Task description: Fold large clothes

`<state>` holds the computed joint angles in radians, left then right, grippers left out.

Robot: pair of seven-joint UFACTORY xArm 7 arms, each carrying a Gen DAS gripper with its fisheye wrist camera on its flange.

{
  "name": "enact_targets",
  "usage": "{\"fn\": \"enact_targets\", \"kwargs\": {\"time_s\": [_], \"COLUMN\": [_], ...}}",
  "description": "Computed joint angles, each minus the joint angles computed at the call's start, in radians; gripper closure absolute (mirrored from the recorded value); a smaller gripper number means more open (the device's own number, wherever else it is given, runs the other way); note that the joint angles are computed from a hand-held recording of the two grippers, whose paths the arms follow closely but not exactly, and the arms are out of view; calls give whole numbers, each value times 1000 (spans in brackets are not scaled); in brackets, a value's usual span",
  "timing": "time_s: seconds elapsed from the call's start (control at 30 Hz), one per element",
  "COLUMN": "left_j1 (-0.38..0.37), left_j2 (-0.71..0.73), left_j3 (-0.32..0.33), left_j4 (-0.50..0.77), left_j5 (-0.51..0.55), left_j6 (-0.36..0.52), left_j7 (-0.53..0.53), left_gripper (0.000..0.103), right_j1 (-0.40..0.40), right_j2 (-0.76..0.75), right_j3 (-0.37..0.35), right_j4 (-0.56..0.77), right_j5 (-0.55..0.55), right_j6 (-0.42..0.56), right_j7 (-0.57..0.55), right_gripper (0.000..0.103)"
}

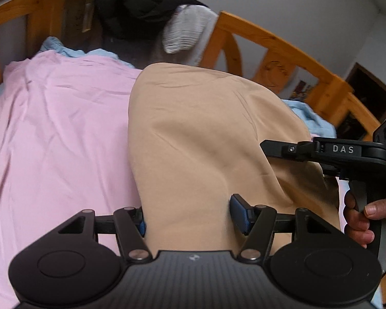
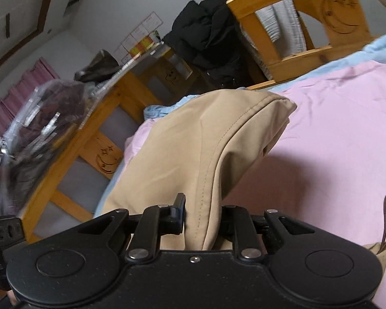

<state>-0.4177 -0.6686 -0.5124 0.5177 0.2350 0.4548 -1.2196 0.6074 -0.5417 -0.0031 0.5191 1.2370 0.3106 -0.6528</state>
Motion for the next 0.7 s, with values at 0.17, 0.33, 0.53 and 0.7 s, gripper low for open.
{"fn": "enact_targets", "kwargs": {"time_s": [0.17,0.33,0.53,0.7], "left_j1": [22,42,46,33], "left_j2": [67,96,71,1], "left_j3": [50,42,24,-6], "left_j4": [-38,-92,-79,-69], "left_j5": [4,-1,1,10], "left_j6": [-60,-144,-87,-5], "left_j7": [40,10,-15,-69], "left_gripper": [38,34,24,15], "right_j1": [27,-26,-139,-158], "right_j2": [215,306,265,171], "right_j3": [34,152,288,296], "right_j4": [112,120,39,-21], "right_j5": [175,-47,-417,-510], "right_j6": [-89,-212,-306,-316], "right_j7": [-150,-32,209,299], "right_gripper": [82,72,44,29]}}
